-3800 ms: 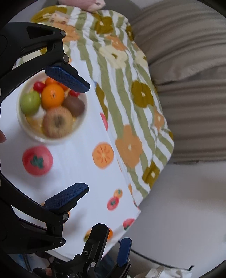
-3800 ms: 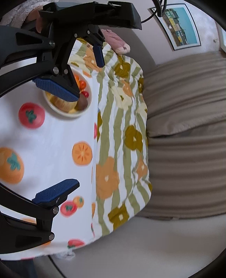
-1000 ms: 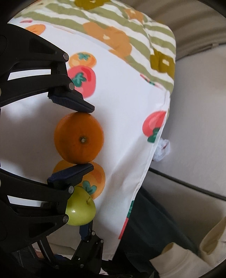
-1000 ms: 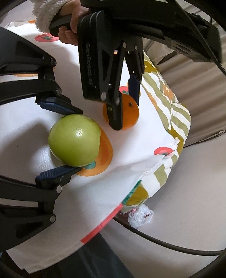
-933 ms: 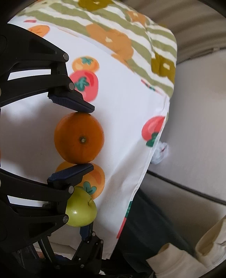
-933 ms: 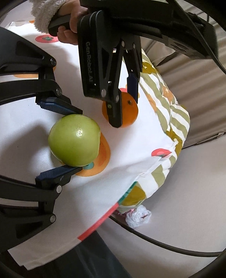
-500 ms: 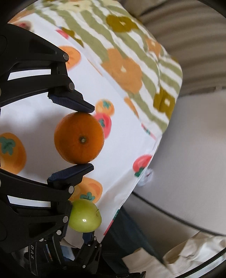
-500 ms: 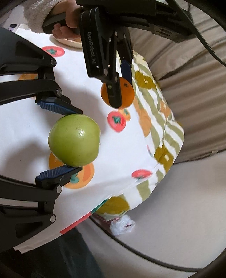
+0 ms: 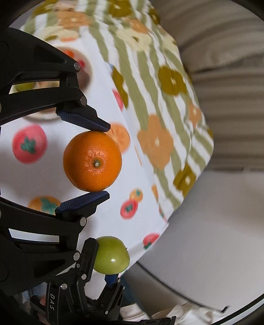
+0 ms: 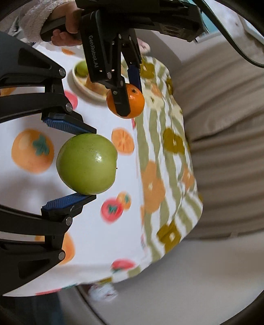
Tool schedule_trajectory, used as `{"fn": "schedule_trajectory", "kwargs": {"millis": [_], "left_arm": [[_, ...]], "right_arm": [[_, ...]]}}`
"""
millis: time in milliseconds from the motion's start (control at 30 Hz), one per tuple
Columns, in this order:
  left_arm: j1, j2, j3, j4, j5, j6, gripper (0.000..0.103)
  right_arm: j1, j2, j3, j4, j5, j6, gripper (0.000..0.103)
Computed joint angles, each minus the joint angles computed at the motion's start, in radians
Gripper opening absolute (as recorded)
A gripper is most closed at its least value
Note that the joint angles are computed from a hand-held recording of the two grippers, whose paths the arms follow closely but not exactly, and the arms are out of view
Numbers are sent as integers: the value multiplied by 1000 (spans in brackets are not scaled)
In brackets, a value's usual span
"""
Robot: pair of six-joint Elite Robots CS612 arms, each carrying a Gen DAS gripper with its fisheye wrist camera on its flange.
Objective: Organize fruits
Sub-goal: 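Carry orange and green apple to the duck plate and open both tools there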
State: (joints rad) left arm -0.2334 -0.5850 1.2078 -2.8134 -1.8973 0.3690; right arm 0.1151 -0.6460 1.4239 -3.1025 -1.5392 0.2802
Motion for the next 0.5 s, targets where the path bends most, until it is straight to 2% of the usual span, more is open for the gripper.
{"fn": "schedule_trajectory", "kwargs": {"millis": [300, 500], "left_arm": [[80, 14, -14, -25, 71, -102, 64], [127, 43, -52, 5, 110, -136, 64]], "right_arm": [[43, 78, -165, 90, 108, -104, 51], [70, 135, -269, 153, 146, -127, 51]]}}
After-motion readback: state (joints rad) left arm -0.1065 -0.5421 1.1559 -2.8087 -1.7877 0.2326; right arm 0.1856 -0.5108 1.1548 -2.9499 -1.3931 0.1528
